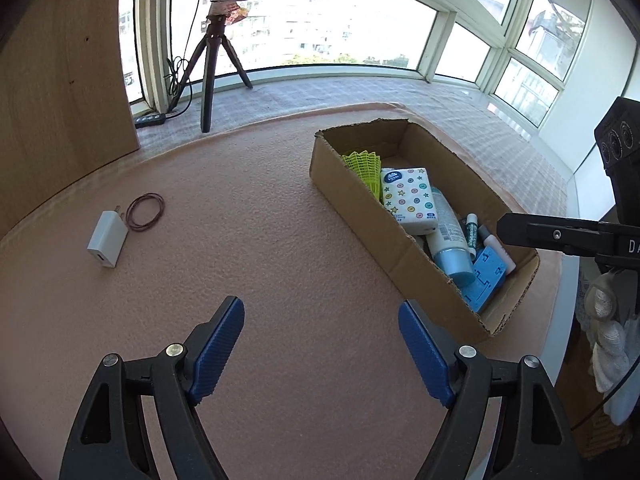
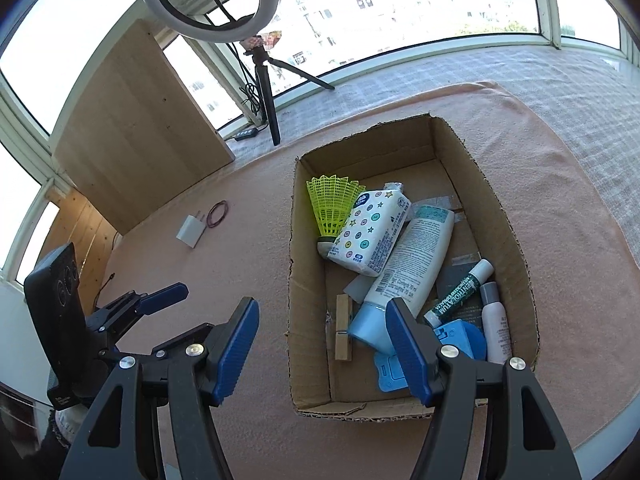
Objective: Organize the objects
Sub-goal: 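Move the left tool to the white charger and grasp it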
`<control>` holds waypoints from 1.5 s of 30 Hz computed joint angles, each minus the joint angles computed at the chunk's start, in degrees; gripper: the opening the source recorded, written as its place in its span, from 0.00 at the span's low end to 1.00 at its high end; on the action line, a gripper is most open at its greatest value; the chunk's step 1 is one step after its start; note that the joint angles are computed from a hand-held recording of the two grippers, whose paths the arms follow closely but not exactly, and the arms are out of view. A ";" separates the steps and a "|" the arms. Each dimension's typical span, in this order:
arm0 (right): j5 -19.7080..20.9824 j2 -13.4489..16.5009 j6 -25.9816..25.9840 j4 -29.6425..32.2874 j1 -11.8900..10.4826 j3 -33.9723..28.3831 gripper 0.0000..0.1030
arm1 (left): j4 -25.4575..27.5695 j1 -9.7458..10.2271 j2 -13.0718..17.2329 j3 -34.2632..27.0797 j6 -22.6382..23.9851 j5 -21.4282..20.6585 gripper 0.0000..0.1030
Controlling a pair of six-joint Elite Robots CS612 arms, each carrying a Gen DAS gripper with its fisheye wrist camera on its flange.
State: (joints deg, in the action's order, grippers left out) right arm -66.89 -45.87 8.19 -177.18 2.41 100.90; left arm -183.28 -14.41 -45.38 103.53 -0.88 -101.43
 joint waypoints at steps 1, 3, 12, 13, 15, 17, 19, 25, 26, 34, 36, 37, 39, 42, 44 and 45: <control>0.50 0.15 0.05 0.18 0.27 -0.30 0.60 | -0.03 0.54 0.06 -0.02 -0.57 0.34 0.80; 1.46 0.51 0.12 0.68 0.79 -0.97 0.60 | 0.02 1.57 0.12 -0.10 -1.46 1.29 0.79; 3.01 2.36 0.92 2.75 3.53 -4.63 0.60 | 1.57 6.24 1.49 -3.38 -3.17 4.47 0.68; 3.00 2.55 0.84 3.19 3.86 -4.99 0.60 | 2.30 6.79 1.87 -4.31 -3.24 4.61 0.67; 2.93 2.88 0.66 4.25 4.39 -5.66 0.60 | 4.03 7.76 2.71 -6.26 -3.09 4.92 0.66; 2.83 3.14 0.50 5.17 4.81 -6.16 0.60 | 5.41 8.48 3.59 -8.14 -2.73 5.84 0.66; 2.68 3.28 0.47 5.65 5.09 -6.42 0.60 | 7.22 9.05 4.57 -10.34 -2.55 6.22 0.65; 2.24 3.49 1.65 6.08 5.16 -6.68 0.60 | 11.40 9.52 7.41 -15.37 -0.67 6.49 0.60; 2.10 3.44 1.85 6.12 5.14 -6.59 0.60 | 11.87 9.57 7.82 -16.00 -0.67 6.24 0.57; 1.05 3.37 2.34 6.55 4.98 -6.41 0.60 | 14.93 9.26 9.81 -19.08 -0.46 5.06 0.46; 1.10 3.40 2.26 6.76 4.96 -6.57 0.60 | 15.60 9.27 10.06 -19.48 0.63 4.59 0.40; 1.11 3.39 2.12 6.90 4.97 -6.64 0.60 | 15.88 9.25 10.19 -19.65 0.64 4.60 0.39; 1.24 3.43 1.85 7.22 5.00 -6.81 0.60 | 16.11 9.22 10.41 -19.84 0.55 4.74 0.34; 1.53 3.59 1.58 7.76 5.05 -7.17 0.60 | 16.76 9.44 10.69 -20.13 0.11 4.01 0.26; 1.68 3.70 1.50 8.01 5.13 -7.36 0.60 | 16.91 9.68 10.87 -20.37 -1.15 3.23 0.24; 1.75 3.74 1.44 8.12 5.17 -7.45 0.60 | 16.77 9.75 10.85 -20.31 -1.59 2.90 0.24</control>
State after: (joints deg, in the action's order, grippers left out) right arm -65.14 -42.12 9.63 -169.05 7.58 93.45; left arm -166.51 -4.67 -34.52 83.22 -2.48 -98.53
